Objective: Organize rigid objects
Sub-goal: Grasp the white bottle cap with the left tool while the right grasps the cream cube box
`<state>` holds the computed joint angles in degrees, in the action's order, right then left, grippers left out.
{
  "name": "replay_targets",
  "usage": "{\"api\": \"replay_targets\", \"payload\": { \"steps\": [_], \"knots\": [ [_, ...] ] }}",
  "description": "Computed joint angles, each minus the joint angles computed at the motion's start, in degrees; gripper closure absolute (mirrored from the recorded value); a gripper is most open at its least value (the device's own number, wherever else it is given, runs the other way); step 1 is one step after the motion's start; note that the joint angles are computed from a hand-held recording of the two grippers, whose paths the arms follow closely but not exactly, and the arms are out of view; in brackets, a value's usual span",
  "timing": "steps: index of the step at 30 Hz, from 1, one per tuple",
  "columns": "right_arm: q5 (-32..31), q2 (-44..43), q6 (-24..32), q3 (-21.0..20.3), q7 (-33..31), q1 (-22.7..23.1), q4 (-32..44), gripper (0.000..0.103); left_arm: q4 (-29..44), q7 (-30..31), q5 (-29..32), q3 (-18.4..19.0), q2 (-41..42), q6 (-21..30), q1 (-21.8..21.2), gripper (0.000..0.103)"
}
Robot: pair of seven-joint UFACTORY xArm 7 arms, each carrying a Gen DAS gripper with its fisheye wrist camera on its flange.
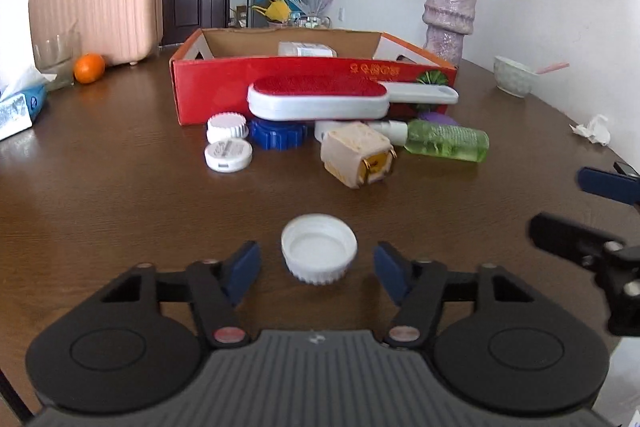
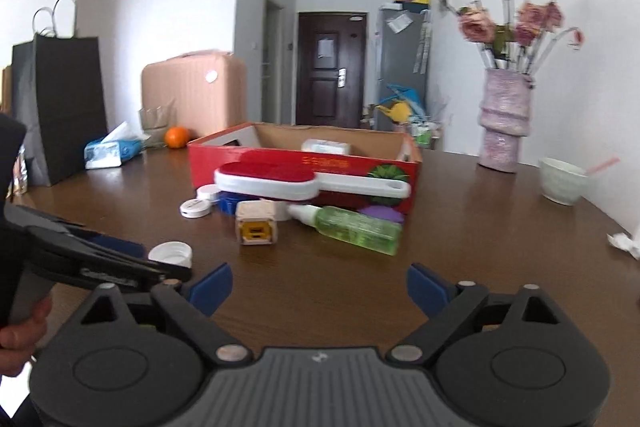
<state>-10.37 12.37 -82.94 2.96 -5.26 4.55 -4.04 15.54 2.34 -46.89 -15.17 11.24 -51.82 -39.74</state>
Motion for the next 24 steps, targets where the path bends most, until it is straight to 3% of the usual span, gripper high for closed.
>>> {"api": "replay_targets", "payload": {
  "steps": [1,5,7,9,14,17,18,20,22,24],
  "knots": [
    [0.73,-1.05,2.33,0.56,0.02,0.68,1.03,0.016,0.09,0.11,0.96,0.35,-0.06,0.38,0.48,0.062],
    [0.43,-5.22,14.93,2.04,2.57,2.7,7.03,0.017,-1.52,-1.33,4.23,1.01,-1.93,0.67,2.29,0.062],
    [0.1,-5.89,20.53,2.62,3.85,3.77,10.57,0.023,-3.09,-2.65,4.46,1.21,-3.06,0.03,3.19,0.062],
    [0.03,-5.25,25.87,3.17,3.77,5.01,15.0,0.029,-4.41,-2.65,2.26,1.15,-4.2,-0.08,3.61,0.062],
    [6.89,-2.26,36.74,4.52,-0.12,9.59,24.93,0.043,-6.67,-0.27,-3.81,0.31,-6.93,0.13,4.13,0.062],
    [10.1,-1.03,38.82,4.33,-1.07,11.0,26.95,0.047,-7.62,-0.49,-5.08,0.09,-7.54,-0.66,4.83,0.062],
    [10.54,-0.94,39.07,4.2,-0.87,11.05,26.85,0.056,-7.84,-1.12,-4.89,0.11,-7.53,-1.05,5.15,0.062],
    [8.27,-1.17,40.08,4.05,2.09,9.57,26.52,0.065,-8.17,-1.95,-4.1,0.06,-7.56,-1.72,5.57,0.062],
    [6.84,-1.61,39.32,3.91,4.64,8.54,25.24,0.065,-8.16,-2.19,-3.59,-0.27,-7.29,-2.5,5.49,0.062],
    [8.84,-2.63,37.9,3.64,3.29,9.31,22.97,0.065,-8.36,-1.8,-4.23,-0.98,-7.81,-2.83,4.82,0.062]
  ]
}}
